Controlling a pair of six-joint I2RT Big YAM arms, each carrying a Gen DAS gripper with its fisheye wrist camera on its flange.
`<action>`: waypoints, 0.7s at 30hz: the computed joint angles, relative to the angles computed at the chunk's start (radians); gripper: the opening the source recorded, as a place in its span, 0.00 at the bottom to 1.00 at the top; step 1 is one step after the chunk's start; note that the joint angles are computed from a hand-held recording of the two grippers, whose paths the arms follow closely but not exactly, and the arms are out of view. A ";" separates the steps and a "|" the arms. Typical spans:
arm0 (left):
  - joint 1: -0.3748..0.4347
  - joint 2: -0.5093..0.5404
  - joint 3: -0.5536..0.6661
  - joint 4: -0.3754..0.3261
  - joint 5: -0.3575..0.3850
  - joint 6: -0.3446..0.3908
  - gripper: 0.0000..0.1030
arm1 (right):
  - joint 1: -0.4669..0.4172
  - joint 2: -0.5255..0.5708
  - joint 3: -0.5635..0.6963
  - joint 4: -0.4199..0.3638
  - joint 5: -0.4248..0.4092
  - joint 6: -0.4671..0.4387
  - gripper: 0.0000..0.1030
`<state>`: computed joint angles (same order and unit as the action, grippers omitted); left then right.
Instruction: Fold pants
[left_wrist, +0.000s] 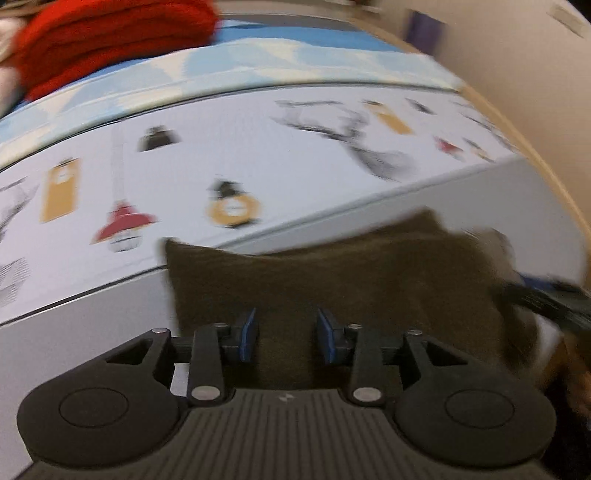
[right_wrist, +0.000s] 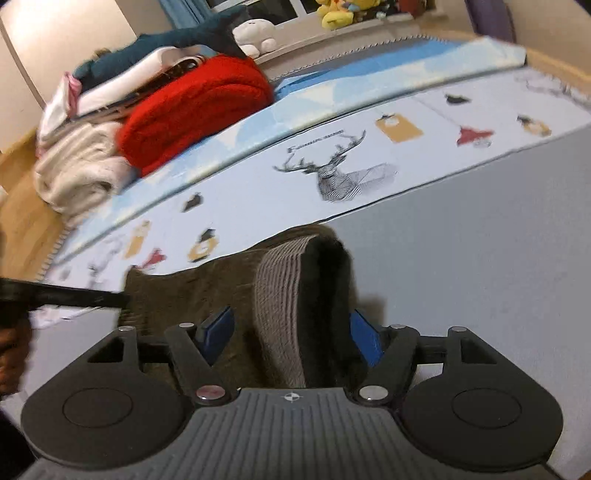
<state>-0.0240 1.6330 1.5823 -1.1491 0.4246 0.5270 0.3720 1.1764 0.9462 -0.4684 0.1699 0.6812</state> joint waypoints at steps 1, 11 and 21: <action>-0.001 -0.009 -0.008 -0.023 0.032 0.049 0.46 | 0.001 0.027 0.022 -0.033 0.027 -0.005 0.72; -0.035 -0.042 -0.110 -0.164 -0.117 0.424 0.72 | -0.016 0.098 0.055 -0.090 0.002 0.135 0.70; 0.000 -0.034 -0.115 -0.133 -0.207 0.373 0.72 | -0.001 0.102 0.075 -0.200 -0.044 0.058 0.96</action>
